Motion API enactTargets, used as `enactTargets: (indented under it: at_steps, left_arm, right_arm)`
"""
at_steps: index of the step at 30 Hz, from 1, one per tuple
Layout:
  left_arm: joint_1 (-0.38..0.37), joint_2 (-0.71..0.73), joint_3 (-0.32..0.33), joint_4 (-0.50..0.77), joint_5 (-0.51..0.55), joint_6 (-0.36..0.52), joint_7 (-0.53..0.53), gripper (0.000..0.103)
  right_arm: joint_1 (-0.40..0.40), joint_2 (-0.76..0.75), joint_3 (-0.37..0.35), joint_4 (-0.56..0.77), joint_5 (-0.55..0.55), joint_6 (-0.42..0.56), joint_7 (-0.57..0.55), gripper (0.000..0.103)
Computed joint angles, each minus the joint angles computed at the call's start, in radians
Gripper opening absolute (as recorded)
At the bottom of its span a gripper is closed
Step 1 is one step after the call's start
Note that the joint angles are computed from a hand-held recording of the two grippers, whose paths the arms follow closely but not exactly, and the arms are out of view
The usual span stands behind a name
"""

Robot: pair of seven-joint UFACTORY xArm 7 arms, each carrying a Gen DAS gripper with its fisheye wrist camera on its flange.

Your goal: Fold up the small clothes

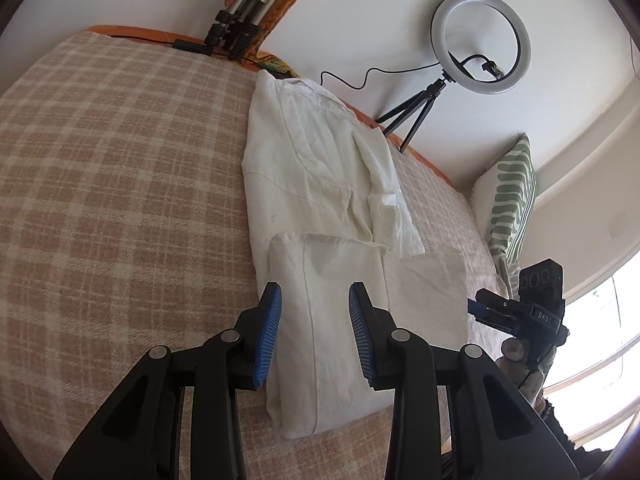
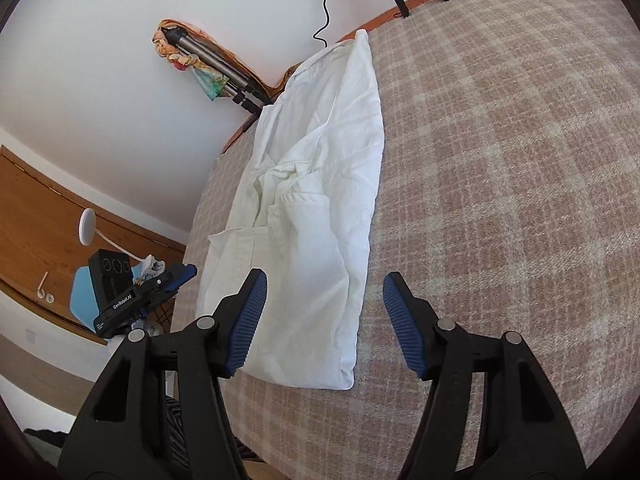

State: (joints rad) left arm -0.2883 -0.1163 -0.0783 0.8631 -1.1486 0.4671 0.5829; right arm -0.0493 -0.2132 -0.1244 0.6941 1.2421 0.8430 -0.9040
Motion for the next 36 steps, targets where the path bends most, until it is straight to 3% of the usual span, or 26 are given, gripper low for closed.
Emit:
enactTargets:
  at_steps: [8, 9, 11, 13, 19, 22, 24, 26, 29, 34, 35, 36]
  left_arm:
    - [-0.009, 0.024, -0.013, 0.008, -0.039, 0.004, 0.064, 0.030]
    - [-0.010, 0.024, -0.018, 0.005, -0.041, -0.013, 0.069, 0.016]
    - [-0.012, 0.023, -0.020, 0.002, -0.049, -0.028, 0.079, 0.004]
    - [-0.011, 0.019, -0.017, -0.005, -0.076, -0.038, 0.097, 0.004]
    - [-0.012, -0.005, -0.019, -0.033, 0.006, -0.134, 0.003, 0.004]
    - [-0.027, -0.035, -0.023, -0.040, 0.063, -0.190, -0.042, 0.007]
    - [-0.066, -0.047, -0.014, -0.022, 0.023, -0.209, 0.012, 0.007]
    - [-0.103, -0.039, -0.004, 0.015, -0.034, -0.181, 0.107, 0.007]
    - [-0.122, 0.027, -0.022, 0.095, -0.069, -0.098, 0.157, 0.007]
    - [-0.095, 0.165, -0.081, 0.198, -0.003, -0.009, 0.089, 0.007]
    - [-0.089, 0.189, -0.092, 0.215, 0.011, -0.001, 0.068, 0.007]
    - [-0.088, 0.205, -0.103, 0.223, 0.048, -0.018, 0.041, 0.007]
  right_arm:
    - [0.057, 0.034, 0.059, 0.038, -0.088, -0.128, -0.056, 0.057]
    - [0.062, 0.044, 0.059, 0.044, -0.094, -0.134, -0.056, 0.056]
    - [0.065, 0.061, 0.049, 0.060, -0.073, -0.112, -0.067, 0.056]
    - [0.057, 0.061, 0.033, 0.069, -0.036, -0.062, -0.101, 0.056]
    - [0.014, 0.014, 0.003, 0.039, -0.057, 0.037, -0.132, 0.056]
    - [0.012, -0.017, 0.006, -0.010, -0.087, 0.029, -0.151, 0.056]
    - [0.014, -0.023, 0.001, -0.033, -0.088, 0.036, -0.157, 0.056]
    - [0.013, -0.025, -0.005, -0.046, -0.084, 0.045, -0.174, 0.056]
    - [0.017, -0.016, -0.007, -0.048, -0.080, 0.059, -0.198, 0.049]
    - [0.014, 0.015, -0.002, -0.038, -0.069, 0.067, -0.216, 0.044]
    - [0.011, 0.020, -0.004, -0.037, -0.059, 0.077, -0.223, 0.040]
    - [0.009, 0.022, -0.002, -0.036, -0.050, 0.083, -0.230, 0.029]
